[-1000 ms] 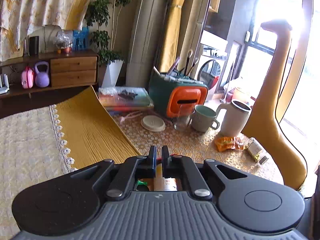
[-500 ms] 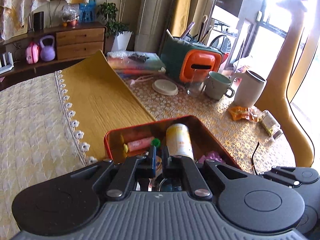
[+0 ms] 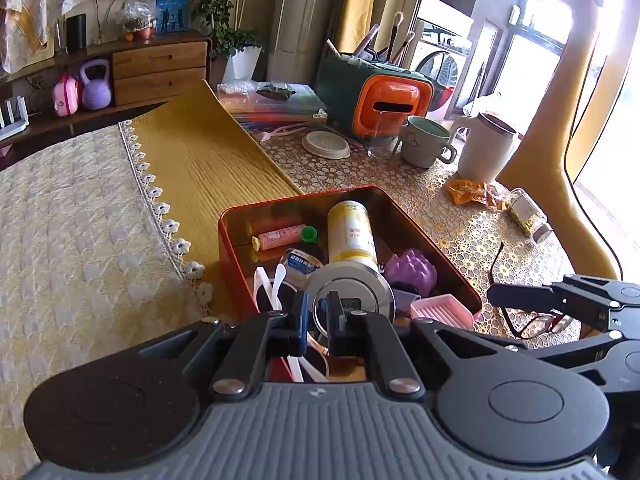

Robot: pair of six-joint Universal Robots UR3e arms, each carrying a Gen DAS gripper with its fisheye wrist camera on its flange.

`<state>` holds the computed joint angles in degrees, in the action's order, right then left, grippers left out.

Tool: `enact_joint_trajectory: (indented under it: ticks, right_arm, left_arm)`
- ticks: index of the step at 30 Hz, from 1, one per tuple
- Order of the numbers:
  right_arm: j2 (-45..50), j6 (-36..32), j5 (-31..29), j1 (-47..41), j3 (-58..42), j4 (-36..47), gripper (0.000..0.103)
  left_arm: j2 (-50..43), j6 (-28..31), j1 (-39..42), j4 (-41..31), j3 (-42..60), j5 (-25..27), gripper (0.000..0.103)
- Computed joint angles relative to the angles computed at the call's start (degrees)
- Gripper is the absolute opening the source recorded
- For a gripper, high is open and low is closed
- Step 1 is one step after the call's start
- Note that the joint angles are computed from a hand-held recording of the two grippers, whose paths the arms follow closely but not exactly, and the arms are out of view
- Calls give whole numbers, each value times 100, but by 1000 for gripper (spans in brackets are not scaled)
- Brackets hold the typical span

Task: Organize rigid objects

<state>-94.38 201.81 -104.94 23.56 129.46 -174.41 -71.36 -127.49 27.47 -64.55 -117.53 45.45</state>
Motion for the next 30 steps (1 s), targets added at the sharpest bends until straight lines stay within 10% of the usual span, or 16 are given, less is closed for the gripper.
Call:
enact_joint_trajectory:
  ticks: [9, 16, 30]
  right_arm:
    - [-198, 84, -463, 567, 56, -304, 83]
    - [-113, 129, -909, 975, 51, -732, 88]
    - [-201, 306, -1476, 1542, 313, -1377, 103]
  left_arm:
    - [930, 889, 806, -1146, -122, -202, 10]
    - [1807, 1924, 1725, -2377, -210, -726, 71]
    - [2360, 4080, 3036, -5722, 710, -917, 90]
